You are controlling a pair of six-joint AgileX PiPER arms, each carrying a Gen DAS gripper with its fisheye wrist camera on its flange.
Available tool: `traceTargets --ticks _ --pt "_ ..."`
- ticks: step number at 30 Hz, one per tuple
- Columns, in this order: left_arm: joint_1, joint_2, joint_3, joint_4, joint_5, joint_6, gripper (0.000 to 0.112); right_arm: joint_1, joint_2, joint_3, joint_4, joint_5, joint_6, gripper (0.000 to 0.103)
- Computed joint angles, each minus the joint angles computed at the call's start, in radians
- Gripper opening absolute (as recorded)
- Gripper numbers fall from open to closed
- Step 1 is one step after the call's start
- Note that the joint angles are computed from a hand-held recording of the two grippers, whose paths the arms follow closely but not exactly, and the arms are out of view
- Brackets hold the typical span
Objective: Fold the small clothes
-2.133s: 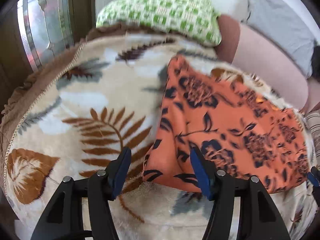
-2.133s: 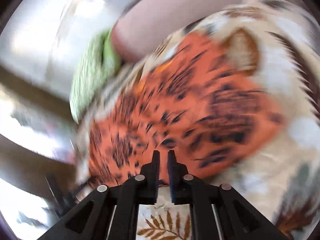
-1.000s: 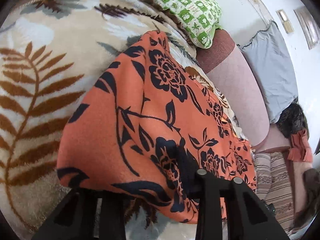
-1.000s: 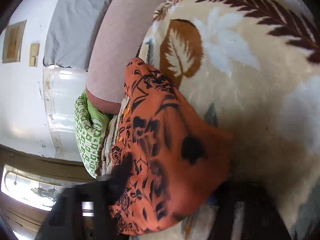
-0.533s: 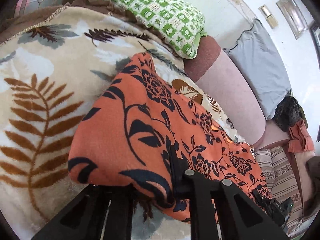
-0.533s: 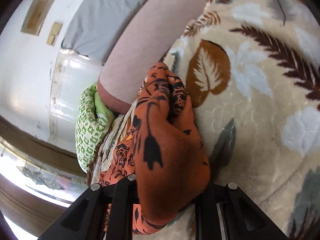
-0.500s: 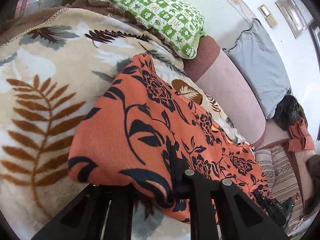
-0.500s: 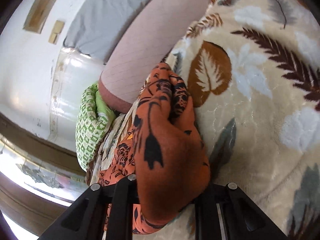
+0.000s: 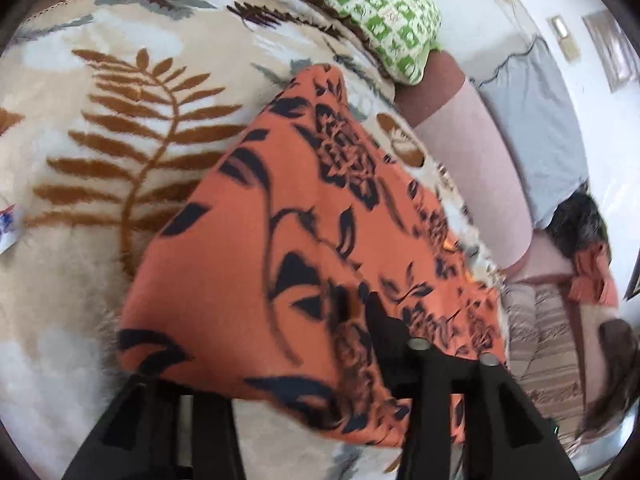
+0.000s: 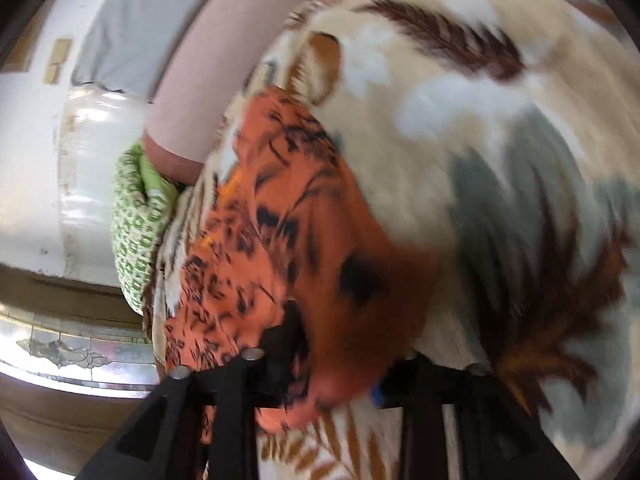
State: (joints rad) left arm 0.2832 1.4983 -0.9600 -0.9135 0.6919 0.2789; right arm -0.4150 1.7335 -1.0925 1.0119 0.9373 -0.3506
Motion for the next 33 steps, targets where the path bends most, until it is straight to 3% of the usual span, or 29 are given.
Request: traceTargets --ticks 2,3,5,7,9,11,14,20,25,27,28,31,33 --pt "-0.024 -0.004 0.008 -0.007 -0.04 -0.003 0.056 -0.019 -0.044 0.034 0.0 0.036 -0.01 0.068" --pt "-0.041 -0.005 0.007 0.006 -0.062 -0.017 0.054 -0.025 -0.086 0.063 -0.005 0.043 -0.014 0.068" --pt "-0.072 -0.006 0.007 0.039 -0.103 -0.044 0.035 -0.025 -0.153 0.098 -0.025 0.067 -0.034 0.068" --pt "-0.097 0.01 -0.018 0.122 -0.122 -0.115 0.022 -0.014 -0.213 0.125 -0.009 0.108 -0.099 0.061" --pt "-0.082 0.026 -0.026 0.095 -0.109 -0.105 0.019 0.05 -0.26 0.116 -0.013 0.099 -0.135 0.033" --pt "-0.066 0.032 -0.032 0.067 -0.091 -0.081 0.018 0.144 -0.272 0.081 -0.017 0.045 -0.138 0.031" --pt "-0.058 0.026 -0.032 0.068 -0.078 -0.06 0.017 0.304 -0.202 -0.03 -0.044 -0.048 -0.085 0.029" --pt "-0.034 0.0 -0.037 0.05 -0.044 0.034 0.016 0.556 0.091 -0.421 -0.254 -0.137 0.138 0.028" --pt "-0.061 -0.031 -0.038 0.114 -0.067 0.077 0.016 0.608 0.338 -0.69 -0.36 -0.097 0.316 0.028" --pt "-0.075 -0.041 -0.041 0.137 -0.083 0.092 0.015 0.592 0.452 -0.757 -0.305 -0.063 0.315 0.024" --pt "-0.079 -0.043 -0.044 0.138 -0.087 0.11 0.015 0.58 0.459 -0.75 -0.247 -0.084 0.258 0.024" --pt "-0.086 -0.036 -0.061 0.146 -0.092 0.119 0.017 0.567 0.463 -0.771 -0.238 -0.039 0.253 0.026" --pt "-0.101 -0.021 -0.08 0.19 -0.092 0.07 0.024 0.548 0.42 -0.705 -0.192 -0.029 0.199 0.026"
